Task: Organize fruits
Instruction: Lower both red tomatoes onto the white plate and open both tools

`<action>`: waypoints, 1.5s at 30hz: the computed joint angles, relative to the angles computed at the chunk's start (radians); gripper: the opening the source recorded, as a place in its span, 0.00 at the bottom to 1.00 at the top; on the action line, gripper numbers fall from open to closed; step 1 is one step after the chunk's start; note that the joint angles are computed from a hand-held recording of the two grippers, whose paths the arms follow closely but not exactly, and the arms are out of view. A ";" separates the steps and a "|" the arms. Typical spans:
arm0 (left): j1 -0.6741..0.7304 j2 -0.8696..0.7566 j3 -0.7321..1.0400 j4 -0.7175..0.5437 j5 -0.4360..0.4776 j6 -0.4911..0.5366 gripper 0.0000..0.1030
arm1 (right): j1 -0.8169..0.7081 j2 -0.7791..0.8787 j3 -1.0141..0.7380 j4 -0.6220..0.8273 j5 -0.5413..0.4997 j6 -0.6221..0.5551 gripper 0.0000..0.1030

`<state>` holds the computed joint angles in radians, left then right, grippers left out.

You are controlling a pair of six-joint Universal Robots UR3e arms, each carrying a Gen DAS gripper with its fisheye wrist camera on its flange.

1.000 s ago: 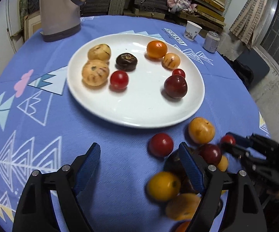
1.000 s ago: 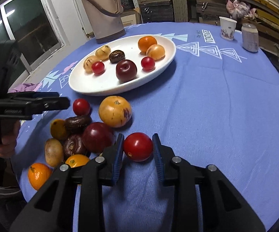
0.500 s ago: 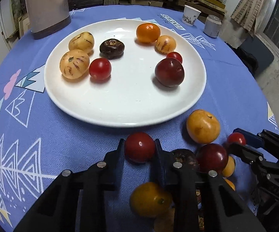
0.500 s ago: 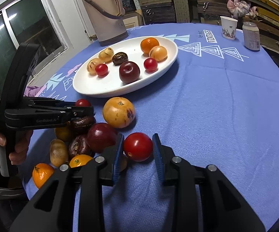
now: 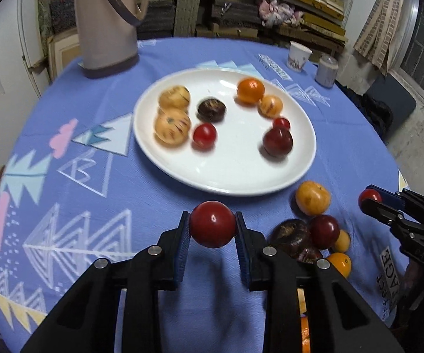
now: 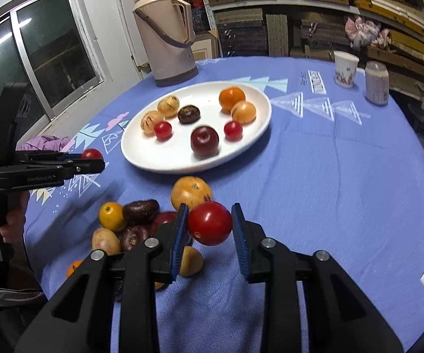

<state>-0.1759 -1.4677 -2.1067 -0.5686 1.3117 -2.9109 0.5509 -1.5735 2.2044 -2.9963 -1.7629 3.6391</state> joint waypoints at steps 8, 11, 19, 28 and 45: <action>0.013 -0.030 0.152 -0.050 -0.022 -0.001 0.29 | -0.079 -0.039 -0.149 0.126 0.039 -0.106 0.28; -0.014 -0.118 0.263 -0.045 -0.027 -0.021 0.29 | -0.122 0.014 -0.239 0.163 0.065 -0.159 0.28; -0.112 -0.471 0.612 -0.102 0.056 -0.078 0.29 | -0.218 0.301 -0.510 0.221 0.179 -0.228 0.28; -0.134 -0.666 0.811 -0.178 0.108 -0.105 0.29 | -0.259 0.510 -0.704 0.260 0.224 -0.258 0.29; -0.080 -0.421 0.526 -0.125 0.026 -0.105 0.62 | -0.251 0.209 -0.316 0.099 0.193 -0.210 0.58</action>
<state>-0.2563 -1.8891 -1.5806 -0.6934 1.3374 -3.0161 0.3002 -1.3645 1.8883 -2.8973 -1.5698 3.4293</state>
